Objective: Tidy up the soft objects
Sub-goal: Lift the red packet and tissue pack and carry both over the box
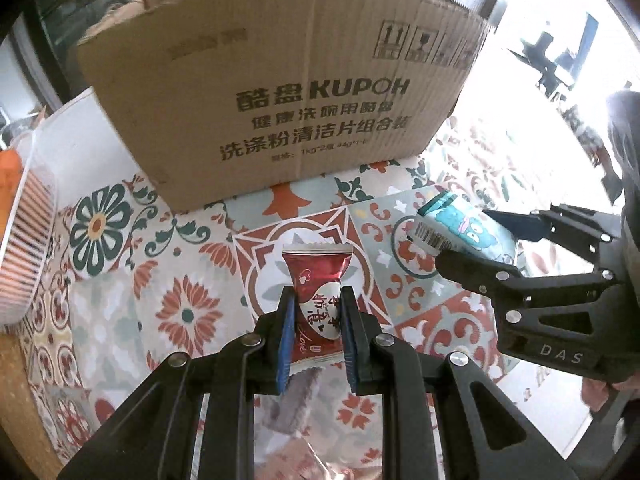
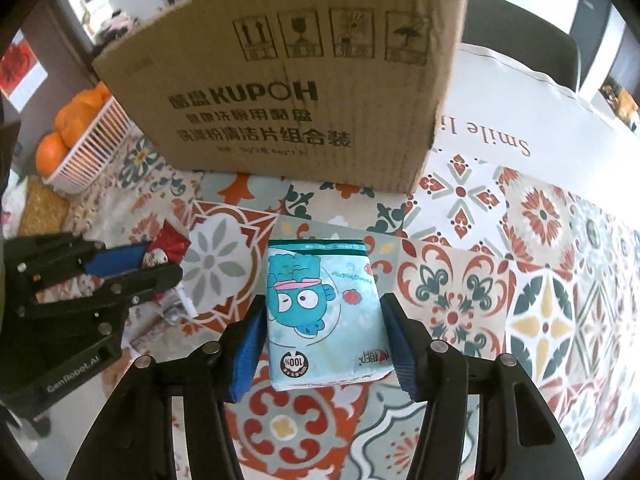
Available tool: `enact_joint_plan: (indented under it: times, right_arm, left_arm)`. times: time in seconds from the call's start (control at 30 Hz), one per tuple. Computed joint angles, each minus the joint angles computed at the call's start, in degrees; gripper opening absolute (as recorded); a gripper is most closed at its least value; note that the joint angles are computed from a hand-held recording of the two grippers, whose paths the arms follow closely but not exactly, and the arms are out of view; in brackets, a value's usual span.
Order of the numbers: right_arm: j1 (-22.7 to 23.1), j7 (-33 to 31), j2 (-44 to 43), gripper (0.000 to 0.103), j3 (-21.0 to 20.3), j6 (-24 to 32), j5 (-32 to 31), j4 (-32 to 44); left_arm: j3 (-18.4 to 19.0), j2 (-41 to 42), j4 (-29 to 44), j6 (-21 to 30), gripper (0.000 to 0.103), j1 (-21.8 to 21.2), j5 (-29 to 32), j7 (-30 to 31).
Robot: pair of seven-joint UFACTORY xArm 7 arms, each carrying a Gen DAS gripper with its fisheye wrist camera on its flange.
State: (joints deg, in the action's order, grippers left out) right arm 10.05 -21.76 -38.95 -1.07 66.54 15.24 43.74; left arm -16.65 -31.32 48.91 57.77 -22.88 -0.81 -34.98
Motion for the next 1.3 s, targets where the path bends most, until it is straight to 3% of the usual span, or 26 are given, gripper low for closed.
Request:
enact_joint_plan:
  times: [0.27,0.6,1.3]
  right_arm:
    - [-0.3,2.7,-4.3,0.057,0.2,-1.3,0.2,-0.3]
    - [0.5,5.7,-8.5,0.057,-0.2,-1.5,1.3,2.6]
    - [3.9,7.6,-6.0,0.057,-1.2,-7.0,4.5,12.5]
  left_arm:
    - [-1.5,-4.9,3.7,4.5,0.022,0.5,0.2,-4.9]
    - [-4.3,-9.3,7.0,6.2,0.022,3.3,3.7,-8.9]
    - [-5.8,-8.4,19.1,4.8,0.022,10.3,8.7,-6.0]
